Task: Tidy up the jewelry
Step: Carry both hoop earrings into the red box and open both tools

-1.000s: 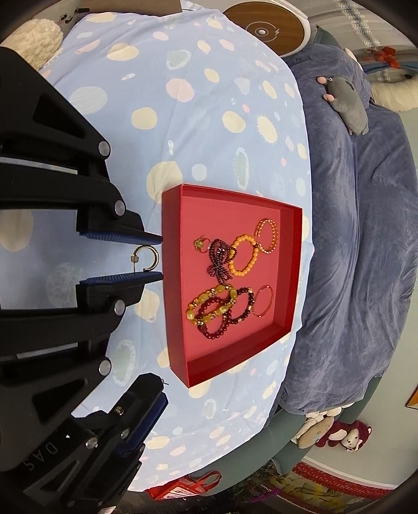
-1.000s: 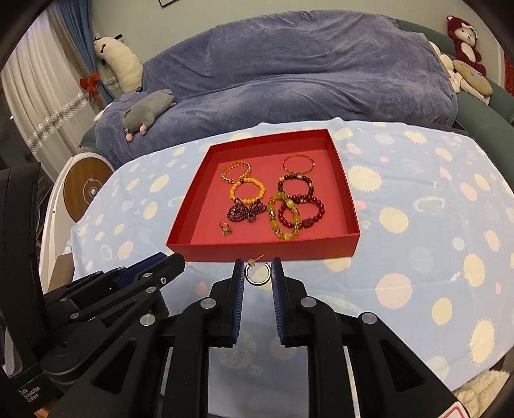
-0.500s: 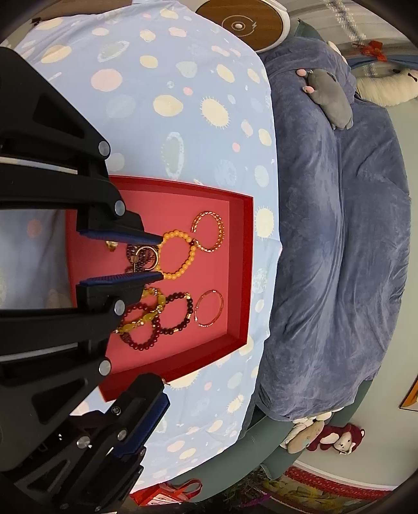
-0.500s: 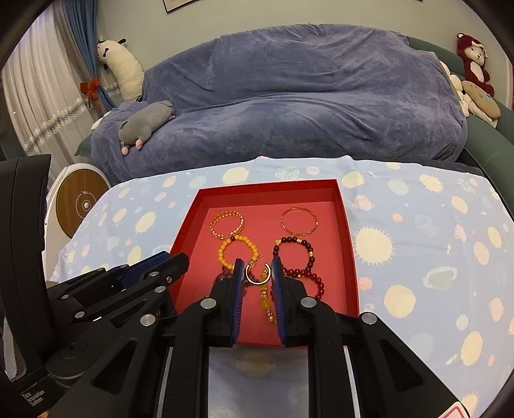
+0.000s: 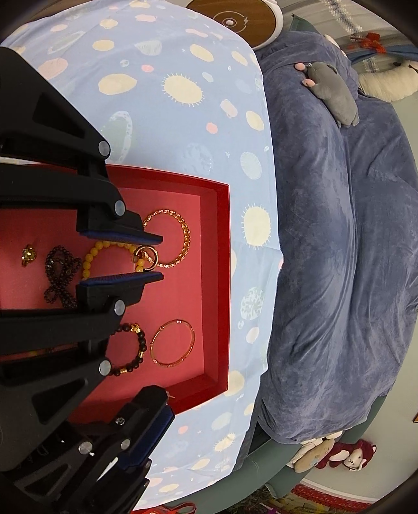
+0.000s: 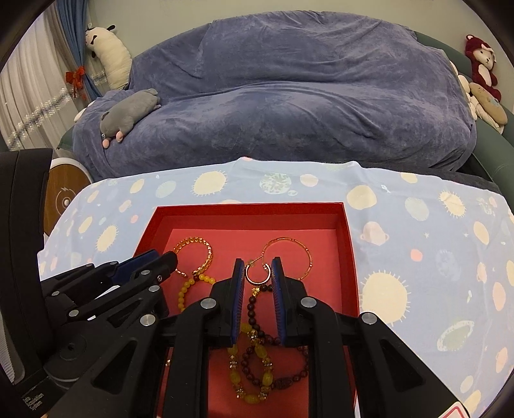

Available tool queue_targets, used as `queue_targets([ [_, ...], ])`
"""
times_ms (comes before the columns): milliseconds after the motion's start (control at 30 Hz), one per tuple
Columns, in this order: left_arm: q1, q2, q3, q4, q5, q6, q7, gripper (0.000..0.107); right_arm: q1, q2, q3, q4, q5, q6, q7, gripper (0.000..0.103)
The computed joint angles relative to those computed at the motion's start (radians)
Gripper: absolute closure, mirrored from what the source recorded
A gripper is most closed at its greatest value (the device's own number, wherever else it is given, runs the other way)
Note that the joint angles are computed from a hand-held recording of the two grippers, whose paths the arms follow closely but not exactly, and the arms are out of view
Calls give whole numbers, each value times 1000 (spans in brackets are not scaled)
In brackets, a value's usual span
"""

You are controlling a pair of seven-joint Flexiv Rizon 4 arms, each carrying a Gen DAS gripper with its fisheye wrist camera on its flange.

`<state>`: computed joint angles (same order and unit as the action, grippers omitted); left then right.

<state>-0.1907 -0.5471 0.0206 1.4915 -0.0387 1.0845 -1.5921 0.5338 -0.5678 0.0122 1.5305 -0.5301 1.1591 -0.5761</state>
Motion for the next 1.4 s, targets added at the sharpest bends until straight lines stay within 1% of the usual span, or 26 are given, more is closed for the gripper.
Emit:
queue_targets([
  [133,1,-33,3,-36,3,-24,1,90,-17,-37,21,-43,41,-19,-29,86],
  [267,0,-51,7,-54,7,-37,-2,90,-21,-55,26,-62,68,-26,-45,86],
  [600,-7,-68,21,-67,26,-55,-26,90,-23,-77,33,-81,112,-32,-77,86],
  [667,-7,-67,20,-63,29,-54,-30,88,-17,-77,25,-80,111,-32,-71,86],
  [733,-13,-66,27,-62,38,-53,-40,78,-14,-77,21,-80,109,-31,-67,86],
  [767,-15,-65,29,-59,43,-50,-45,76,-13,-76,18,-78,106,-30,-66,85],
  [833,-17,-62,31,-55,48,-49,-51,71,-7,-73,10,-73,97,-26,-60,84],
  [933,-19,-58,35,-52,57,-51,-60,69,0,-64,-1,-60,80,-23,-47,84],
  [1167,-11,-27,28,-15,56,-40,-64,69,9,-20,-16,-11,41,-17,9,82],
  [1400,-7,43,20,67,54,-12,-59,69,28,49,-21,70,-28,-17,78,77],
])
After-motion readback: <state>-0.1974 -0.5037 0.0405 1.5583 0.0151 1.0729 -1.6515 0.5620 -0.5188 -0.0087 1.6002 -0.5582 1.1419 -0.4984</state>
